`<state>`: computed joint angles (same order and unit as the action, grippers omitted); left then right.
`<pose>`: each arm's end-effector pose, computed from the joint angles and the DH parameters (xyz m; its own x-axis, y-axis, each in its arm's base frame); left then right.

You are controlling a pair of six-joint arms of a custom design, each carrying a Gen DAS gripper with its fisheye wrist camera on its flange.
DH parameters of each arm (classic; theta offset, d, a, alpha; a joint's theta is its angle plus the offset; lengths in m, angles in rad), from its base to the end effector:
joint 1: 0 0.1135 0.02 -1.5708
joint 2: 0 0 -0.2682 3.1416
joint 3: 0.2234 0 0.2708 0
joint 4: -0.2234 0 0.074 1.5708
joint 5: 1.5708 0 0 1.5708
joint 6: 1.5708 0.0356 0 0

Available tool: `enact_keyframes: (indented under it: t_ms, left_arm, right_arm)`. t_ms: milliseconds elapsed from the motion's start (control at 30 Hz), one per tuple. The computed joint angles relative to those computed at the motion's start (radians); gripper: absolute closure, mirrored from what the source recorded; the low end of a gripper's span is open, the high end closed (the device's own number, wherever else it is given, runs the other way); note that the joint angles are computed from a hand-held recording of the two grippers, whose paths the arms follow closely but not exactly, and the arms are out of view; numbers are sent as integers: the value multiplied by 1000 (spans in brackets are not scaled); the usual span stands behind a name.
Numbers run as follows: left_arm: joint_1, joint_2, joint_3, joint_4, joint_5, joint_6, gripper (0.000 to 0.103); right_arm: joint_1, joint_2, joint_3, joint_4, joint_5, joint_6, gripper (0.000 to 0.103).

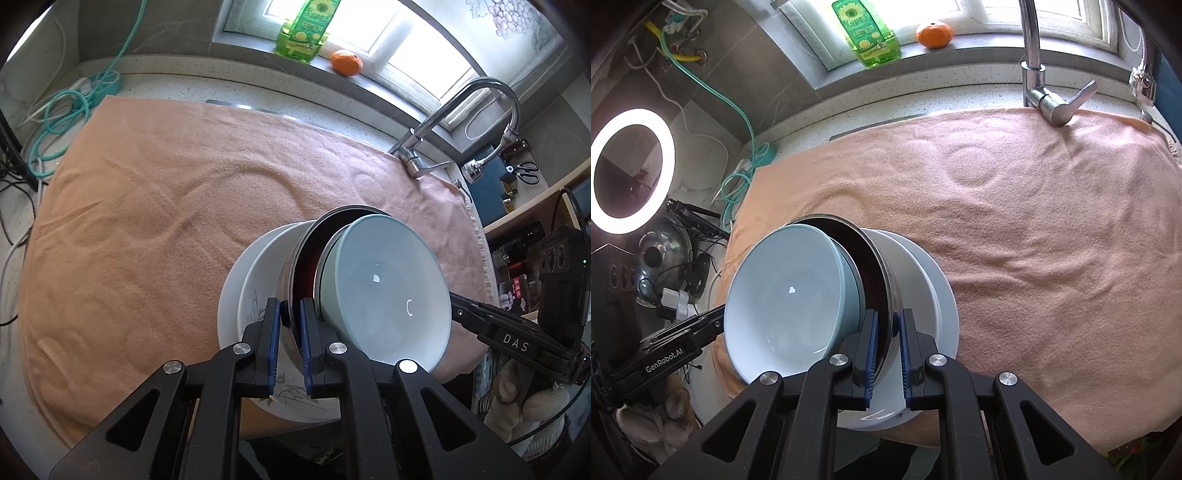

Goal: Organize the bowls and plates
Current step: 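Carry the nested bowl stack onto the plate stack with both tools, then open both tools and release the bowl stack on the plates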

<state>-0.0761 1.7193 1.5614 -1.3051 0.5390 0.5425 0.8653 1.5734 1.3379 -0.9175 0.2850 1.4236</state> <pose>0.3388 -0.0442 0.2925 -0.7869 0.5044 -0.3556 0.6148 0.6902 -0.3815 0.2251 0.2488 0.2796 -0.7364 0.5994 -0.3137 0.4899 0.7923 0.3637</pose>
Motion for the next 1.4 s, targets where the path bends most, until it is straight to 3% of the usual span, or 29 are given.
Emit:
enact_keyframes:
  t_ms: [967,1400]
  left_arm:
    - [70,-81,-34,26,-19,-24,92]
    - [119,-250,-146,52,-29,1,92]
  right_arm:
    - [56,-85,-22,-49,78,26,92]
    - [153,-112,1,-150,167,96,89]
